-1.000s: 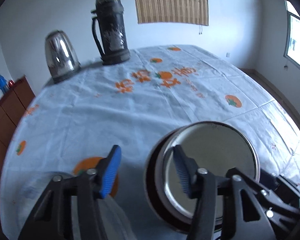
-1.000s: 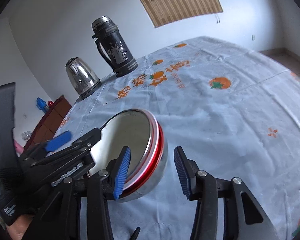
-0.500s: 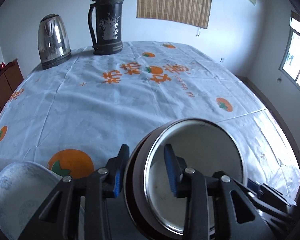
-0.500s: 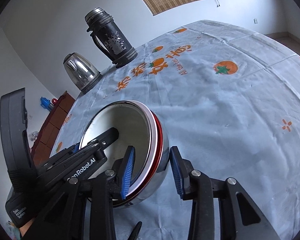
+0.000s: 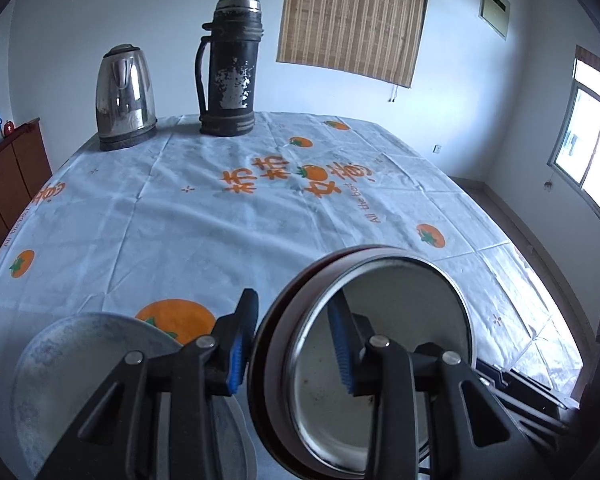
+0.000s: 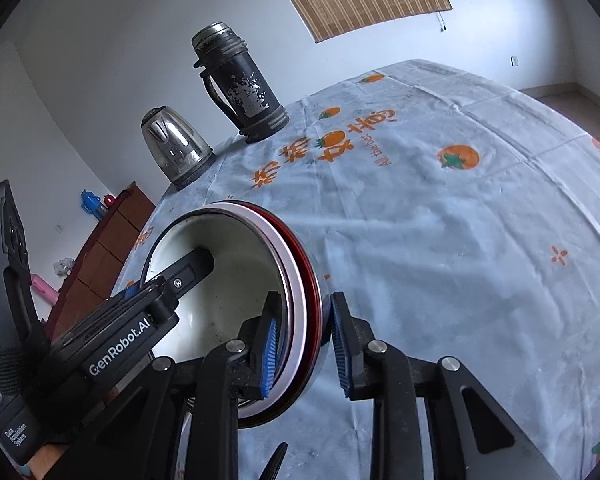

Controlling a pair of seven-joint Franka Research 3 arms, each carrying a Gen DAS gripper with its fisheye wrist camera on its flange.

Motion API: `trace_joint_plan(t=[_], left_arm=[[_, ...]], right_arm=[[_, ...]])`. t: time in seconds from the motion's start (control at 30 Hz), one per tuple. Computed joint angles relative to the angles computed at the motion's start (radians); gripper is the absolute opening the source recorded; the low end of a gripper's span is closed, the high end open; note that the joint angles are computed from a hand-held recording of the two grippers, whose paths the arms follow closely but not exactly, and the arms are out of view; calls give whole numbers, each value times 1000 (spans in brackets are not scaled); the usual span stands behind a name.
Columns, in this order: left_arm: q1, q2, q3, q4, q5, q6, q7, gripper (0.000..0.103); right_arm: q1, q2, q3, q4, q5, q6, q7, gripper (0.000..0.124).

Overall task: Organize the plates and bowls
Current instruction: 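Lift the nested bowls with both grippers and carry them over the blue patterned bowl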

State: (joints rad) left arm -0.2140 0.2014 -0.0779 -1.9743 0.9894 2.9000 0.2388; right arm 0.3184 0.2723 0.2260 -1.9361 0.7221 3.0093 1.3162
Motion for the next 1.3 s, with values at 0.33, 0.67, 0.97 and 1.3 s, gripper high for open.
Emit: trace_joint_plan(t=[0.33, 0.67, 0.97, 1.3], left_arm=[[14, -101, 1, -57, 148, 9, -136, 35], [143, -325, -73, -262, 302, -60, -325, 35], [238, -427, -99, -414, 277, -60, -374, 35], [277, -426, -113, -459, 270, -30, -391, 35]], right_arm=[[-4, -59, 22, -25, 31, 15, -37, 27], [55, -83, 62, 12, 235, -24, -266, 27], [139, -30, 48, 55, 168, -82, -223, 27], [166, -5, 40, 51, 61, -78, -121, 27]])
